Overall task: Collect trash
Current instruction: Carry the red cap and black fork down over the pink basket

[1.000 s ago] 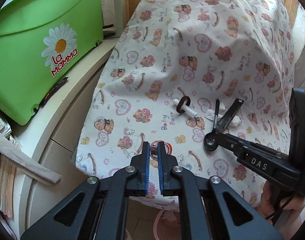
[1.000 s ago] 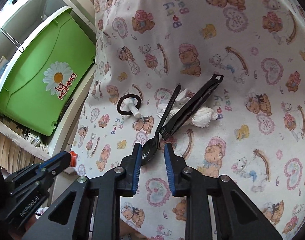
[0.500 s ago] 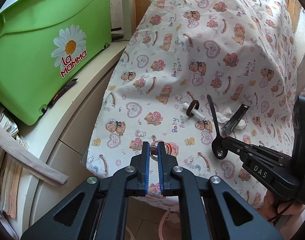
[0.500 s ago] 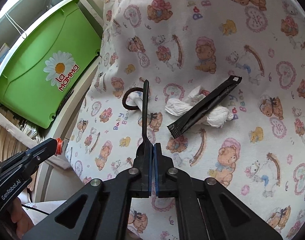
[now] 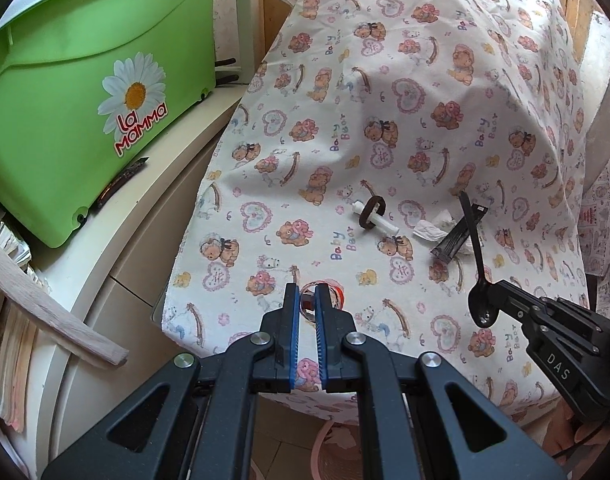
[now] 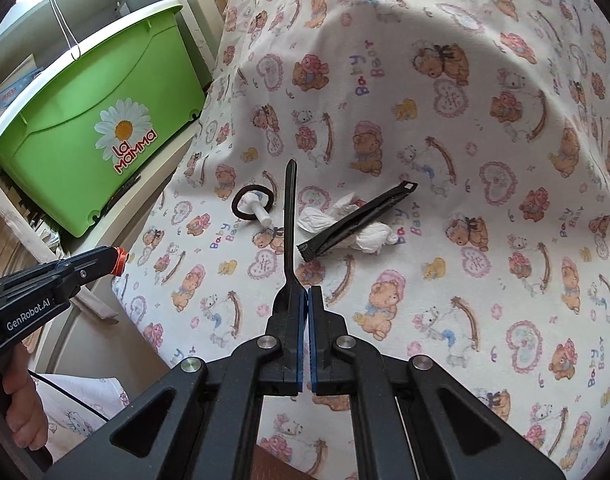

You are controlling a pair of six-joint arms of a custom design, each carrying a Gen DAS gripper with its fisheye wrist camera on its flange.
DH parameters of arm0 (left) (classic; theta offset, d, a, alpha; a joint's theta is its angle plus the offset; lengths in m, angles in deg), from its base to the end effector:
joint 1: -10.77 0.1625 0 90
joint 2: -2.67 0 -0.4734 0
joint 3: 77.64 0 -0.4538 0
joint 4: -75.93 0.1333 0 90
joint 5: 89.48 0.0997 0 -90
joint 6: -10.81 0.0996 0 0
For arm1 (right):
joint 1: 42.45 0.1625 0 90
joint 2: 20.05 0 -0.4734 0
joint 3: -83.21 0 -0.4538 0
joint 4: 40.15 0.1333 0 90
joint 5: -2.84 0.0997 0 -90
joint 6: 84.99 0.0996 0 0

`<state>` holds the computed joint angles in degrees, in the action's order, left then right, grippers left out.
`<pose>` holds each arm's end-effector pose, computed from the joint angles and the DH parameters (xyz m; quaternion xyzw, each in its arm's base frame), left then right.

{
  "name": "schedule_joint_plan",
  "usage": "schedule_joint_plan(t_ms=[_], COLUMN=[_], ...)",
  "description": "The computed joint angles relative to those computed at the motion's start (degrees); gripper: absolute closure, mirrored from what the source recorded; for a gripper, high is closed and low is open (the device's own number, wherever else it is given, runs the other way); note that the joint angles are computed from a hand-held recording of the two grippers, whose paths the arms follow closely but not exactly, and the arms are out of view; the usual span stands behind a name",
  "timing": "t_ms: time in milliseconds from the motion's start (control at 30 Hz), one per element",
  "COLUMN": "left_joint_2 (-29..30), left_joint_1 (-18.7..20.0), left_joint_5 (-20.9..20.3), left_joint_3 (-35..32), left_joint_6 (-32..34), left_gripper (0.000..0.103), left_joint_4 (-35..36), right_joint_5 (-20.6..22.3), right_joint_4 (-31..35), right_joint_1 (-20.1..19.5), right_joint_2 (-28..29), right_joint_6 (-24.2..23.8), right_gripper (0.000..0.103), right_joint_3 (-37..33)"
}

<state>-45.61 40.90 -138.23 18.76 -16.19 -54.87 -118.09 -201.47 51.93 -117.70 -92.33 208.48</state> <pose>-0.5119 -0.5271 0.0910 0.2858 0.8895 -0.1983 0.2963 0.1178 -0.4625 0.4284 -0.0074 -0.9000 0.3522 0.2567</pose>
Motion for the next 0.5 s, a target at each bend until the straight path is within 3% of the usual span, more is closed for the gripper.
schedule_joint_plan(t_ms=[267, 500], left_joint_2=[-1.50, -4.28], left_joint_1=[-2.09, -5.10], left_joint_5=[-0.26, -1.12], left_joint_3=[2.29, 5.75], left_joint_6=[-0.58, -2.61], left_gripper=[0.096, 0.096], left_joint_4=[-1.76, -1.11], right_joint_5=[-4.88, -10.59], right_joint_4=[-1.30, -3.30], right_joint_1=[3.82, 10.45], right_joint_2=[-4.23, -7.97], right_joint_6=[-1.29, -1.05], right_gripper=[0.100, 0.100], right_joint_3=[3.36, 7.92])
